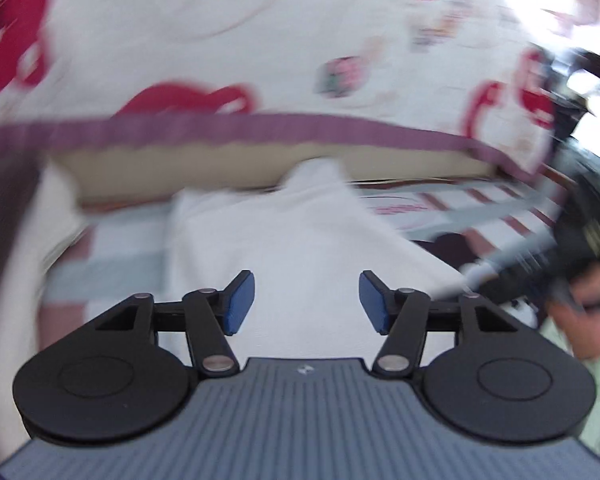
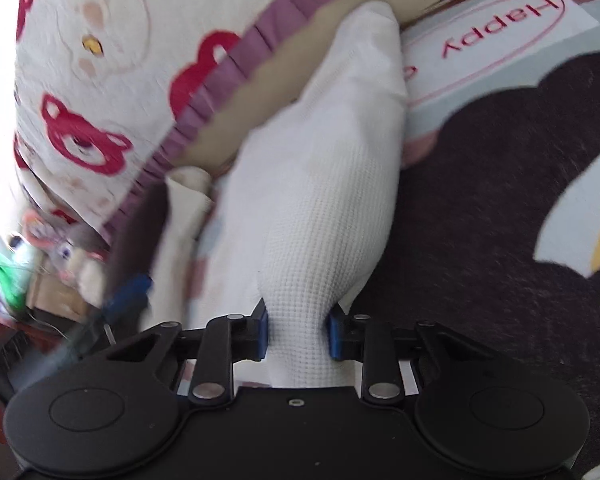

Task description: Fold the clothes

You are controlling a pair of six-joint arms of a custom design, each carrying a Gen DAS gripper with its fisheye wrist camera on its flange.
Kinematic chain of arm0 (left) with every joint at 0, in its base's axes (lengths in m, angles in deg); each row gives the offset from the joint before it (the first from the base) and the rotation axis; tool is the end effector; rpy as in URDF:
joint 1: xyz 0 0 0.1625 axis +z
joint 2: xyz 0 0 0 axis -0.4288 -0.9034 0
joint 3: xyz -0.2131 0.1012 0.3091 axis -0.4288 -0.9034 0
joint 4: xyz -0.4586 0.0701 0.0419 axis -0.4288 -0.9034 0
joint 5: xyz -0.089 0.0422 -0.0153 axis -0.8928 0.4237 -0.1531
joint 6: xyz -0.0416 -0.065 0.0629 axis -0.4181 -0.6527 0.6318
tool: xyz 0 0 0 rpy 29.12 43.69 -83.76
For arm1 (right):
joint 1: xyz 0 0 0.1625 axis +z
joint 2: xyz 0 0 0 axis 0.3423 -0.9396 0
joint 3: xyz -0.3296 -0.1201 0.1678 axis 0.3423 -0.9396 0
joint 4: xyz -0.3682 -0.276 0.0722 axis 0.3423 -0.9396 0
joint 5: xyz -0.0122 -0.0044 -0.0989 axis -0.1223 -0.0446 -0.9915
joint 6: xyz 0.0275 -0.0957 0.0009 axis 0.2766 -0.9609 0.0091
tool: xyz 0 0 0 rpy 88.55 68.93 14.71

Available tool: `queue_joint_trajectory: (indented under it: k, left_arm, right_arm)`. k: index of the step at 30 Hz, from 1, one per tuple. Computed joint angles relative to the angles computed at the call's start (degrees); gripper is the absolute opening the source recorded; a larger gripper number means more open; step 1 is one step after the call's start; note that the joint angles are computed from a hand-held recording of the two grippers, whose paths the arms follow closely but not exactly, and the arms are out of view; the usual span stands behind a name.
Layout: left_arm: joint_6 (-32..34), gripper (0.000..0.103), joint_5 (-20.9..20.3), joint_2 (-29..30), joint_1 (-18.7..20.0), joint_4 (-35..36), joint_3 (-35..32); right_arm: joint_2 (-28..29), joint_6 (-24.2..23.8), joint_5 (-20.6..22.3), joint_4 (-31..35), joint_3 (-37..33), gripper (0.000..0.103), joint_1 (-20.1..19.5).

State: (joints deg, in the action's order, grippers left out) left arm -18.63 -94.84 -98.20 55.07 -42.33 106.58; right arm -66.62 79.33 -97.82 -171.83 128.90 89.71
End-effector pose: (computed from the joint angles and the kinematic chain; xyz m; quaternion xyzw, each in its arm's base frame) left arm -0.1065 -0.2797 0.2970 0.3891 0.8484 -0.3304 0.1400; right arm 0.2502 -0.3225 0.1516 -0.0081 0.9718 -0.2315 0.0445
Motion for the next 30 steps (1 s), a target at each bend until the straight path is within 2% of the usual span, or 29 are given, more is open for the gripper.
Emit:
queue_joint_trajectory:
  k: [3,6,8,12,15,19,20,21,22,27,28,30]
  left_arm:
    - [3.6,0.06,1.1,-3.0,-6.1,3.2,2.3]
    - [6.9,0.06,-0.9,-2.1,-8.4,3.5,3.3]
    - [6.7,0.06,-1.8,0.5,-8.2,2.3,3.3]
    - [5.4,0.063,3.1,5.2,-8.1,-5.6,5.7]
    - [6.0,0.072,5.3,12.3,-8.0,-12.7,5.9]
    - [7.4,0.074,7.0,18.0,-7.9,-19.4,6.6]
    - [7.7,0.06,8.5,18.3,-8.6,-19.8,7.0]
    - [7.5,0.028,11.1,18.5,-9.5,-18.9,7.2]
    - [7.2,0.021,11.5,18.6,-9.3,-18.0,6.6]
    - [7.7,0.018,10.5,19.6,-5.1,-18.6,2.2]
    - [7.8,0.018,10.4,19.9,-4.2,-19.0,1.3]
    - [5.5,0.018,9.0,18.7,-2.5,-18.7,0.1]
  right_arm:
    - [0.0,1.7,-0.1,4.2,-3.1,0.031,1.7]
    - [0.9,2.7,0.5,6.0,-5.7,0.031,2.8]
    - [1.4,2.6,0.9,7.0,-6.9,0.031,3.2]
    - [1.5,3.3,1.7,8.9,-8.2,0.03,3.4]
    - [1.6,4.3,3.6,8.4,-8.1,0.03,2.6]
    - [1.5,5.1,5.1,7.8,-8.0,0.031,1.9]
    - [1.4,5.1,5.2,7.8,-8.0,0.031,1.8]
    - [1.4,4.8,5.1,8.2,-8.1,0.031,1.8]
    - [1.2,4.2,5.2,8.8,-8.1,0.031,1.7]
    - [-2.3,3.2,7.8,7.0,-6.4,0.033,0.8]
    - [-2.9,3.6,6.4,7.2,-6.8,0.034,1.0]
    - [-3.7,5.6,2.0,7.3,-7.9,0.048,1.1]
